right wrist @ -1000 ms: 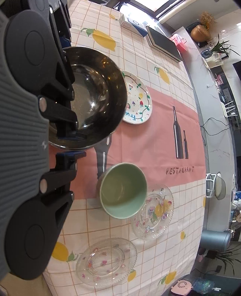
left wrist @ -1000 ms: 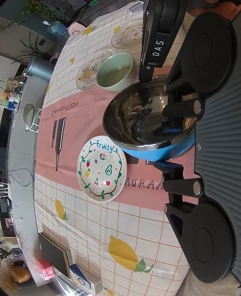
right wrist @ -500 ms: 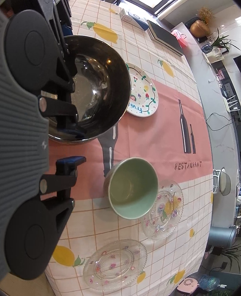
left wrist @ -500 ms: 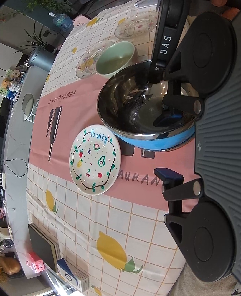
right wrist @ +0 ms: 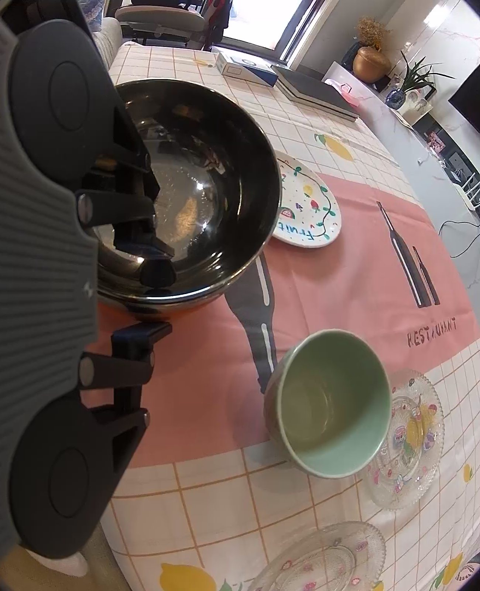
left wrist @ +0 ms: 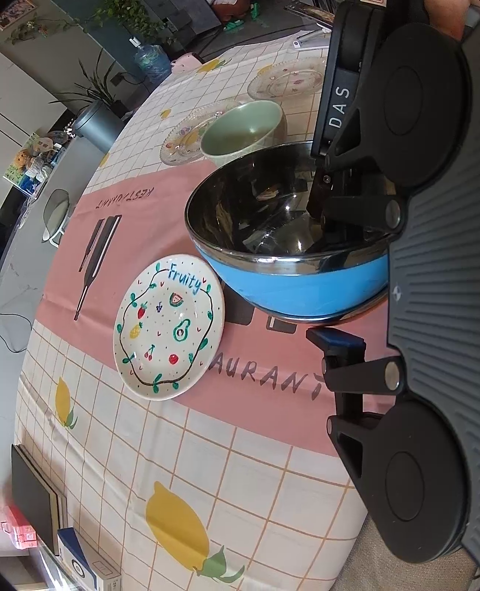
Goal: Organize plates and bowls
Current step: 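Lift the blue steel bowl with both grippers and carry it over the orange steel bowl, then lower the blue bowl into the orange steel bowl and open both grippers, then grasp the pale green bowl rim with the left gripper while the right gripper grasps it too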
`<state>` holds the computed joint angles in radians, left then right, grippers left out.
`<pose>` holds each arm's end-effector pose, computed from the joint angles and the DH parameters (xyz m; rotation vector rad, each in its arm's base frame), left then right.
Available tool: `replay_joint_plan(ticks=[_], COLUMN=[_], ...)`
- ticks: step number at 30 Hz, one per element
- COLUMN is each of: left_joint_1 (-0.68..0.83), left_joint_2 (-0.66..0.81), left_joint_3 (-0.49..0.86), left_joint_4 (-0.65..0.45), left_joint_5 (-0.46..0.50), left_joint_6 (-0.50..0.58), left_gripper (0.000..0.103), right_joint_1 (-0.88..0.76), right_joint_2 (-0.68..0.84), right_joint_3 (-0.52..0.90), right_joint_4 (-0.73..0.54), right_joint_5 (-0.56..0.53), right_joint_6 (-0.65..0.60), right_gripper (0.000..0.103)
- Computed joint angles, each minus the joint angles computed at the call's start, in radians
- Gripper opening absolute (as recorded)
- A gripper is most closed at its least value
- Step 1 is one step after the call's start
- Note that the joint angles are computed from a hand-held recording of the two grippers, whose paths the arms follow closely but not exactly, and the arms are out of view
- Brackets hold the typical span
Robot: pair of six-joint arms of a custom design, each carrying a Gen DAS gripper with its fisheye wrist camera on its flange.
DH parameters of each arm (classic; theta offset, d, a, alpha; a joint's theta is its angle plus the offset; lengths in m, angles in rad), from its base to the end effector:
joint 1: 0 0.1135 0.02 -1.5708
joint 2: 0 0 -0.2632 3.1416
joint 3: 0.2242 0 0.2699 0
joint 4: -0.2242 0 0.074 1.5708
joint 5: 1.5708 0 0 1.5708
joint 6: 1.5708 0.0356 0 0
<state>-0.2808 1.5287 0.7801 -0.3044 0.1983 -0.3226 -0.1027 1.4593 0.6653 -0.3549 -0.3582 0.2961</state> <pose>0.2829 -0.0889 0.1467 0.0145 2.6686 -0.4633 0.2618 -0.0144 0.1315 0.4333 2.6739 0.5437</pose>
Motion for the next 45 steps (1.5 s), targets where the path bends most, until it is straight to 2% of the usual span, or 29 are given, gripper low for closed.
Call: replay_joint_plan(ticks=[8,12,19,23,24,26,29,33,36,39,42,45], left_joint_1=[0.058,0.103,0.182,0.176,0.164,0.152,0.152,0.15,0.134,0.112,0.089,0.064], left_joint_2=[-0.042,-0.046,-0.001,-0.001,-0.025,-0.086,-0.161,-0.209,-0.23,-0.266,-0.27,-0.228], left_joint_3=[-0.021,-0.042,-0.052,-0.063,-0.079,-0.128,-0.166,-0.159,-0.136,-0.126,-0.089,-0.024], left_joint_4=[-0.023,0.006,0.065,0.09,0.105,0.17,0.213,0.185,0.147,0.139,0.115,0.073], left_joint_5=[-0.03,0.007,0.136,0.131,0.103,0.071,0.07,0.074,0.048,0.016,0.009,0.041], left_joint_6=[0.026,0.039,0.039,0.06,0.054,0.028,0.02,0.012,0.012,0.013,0.033,0.069], left_gripper=[0.043,0.043,0.046,0.051,0.052,0.071,0.082,0.086,0.086,0.087,0.088,0.088], right_joint_1=[0.1,0.145,0.164,0.166,0.167,0.166,0.148,0.122,0.1,0.061,0.023,-0.024], right_joint_2=[0.023,0.028,0.035,0.03,0.019,0.0,-0.02,-0.075,-0.129,-0.2,-0.269,-0.318], right_joint_3=[0.014,0.018,0.021,0.022,0.013,-0.003,-0.017,-0.04,-0.046,-0.05,-0.049,-0.052], right_joint_4=[0.026,0.041,0.048,0.046,0.052,0.063,0.06,0.046,0.018,-0.019,-0.049,-0.043], right_joint_5=[0.02,0.037,0.055,0.062,0.068,0.071,0.051,0.039,0.031,0.017,0.022,0.037], right_joint_6=[0.046,0.07,0.077,0.062,0.059,0.046,0.03,0.011,-0.002,-0.018,-0.036,-0.016], right_gripper=[0.036,0.036,0.037,0.037,0.043,0.051,0.058,0.066,0.076,0.081,0.084,0.084])
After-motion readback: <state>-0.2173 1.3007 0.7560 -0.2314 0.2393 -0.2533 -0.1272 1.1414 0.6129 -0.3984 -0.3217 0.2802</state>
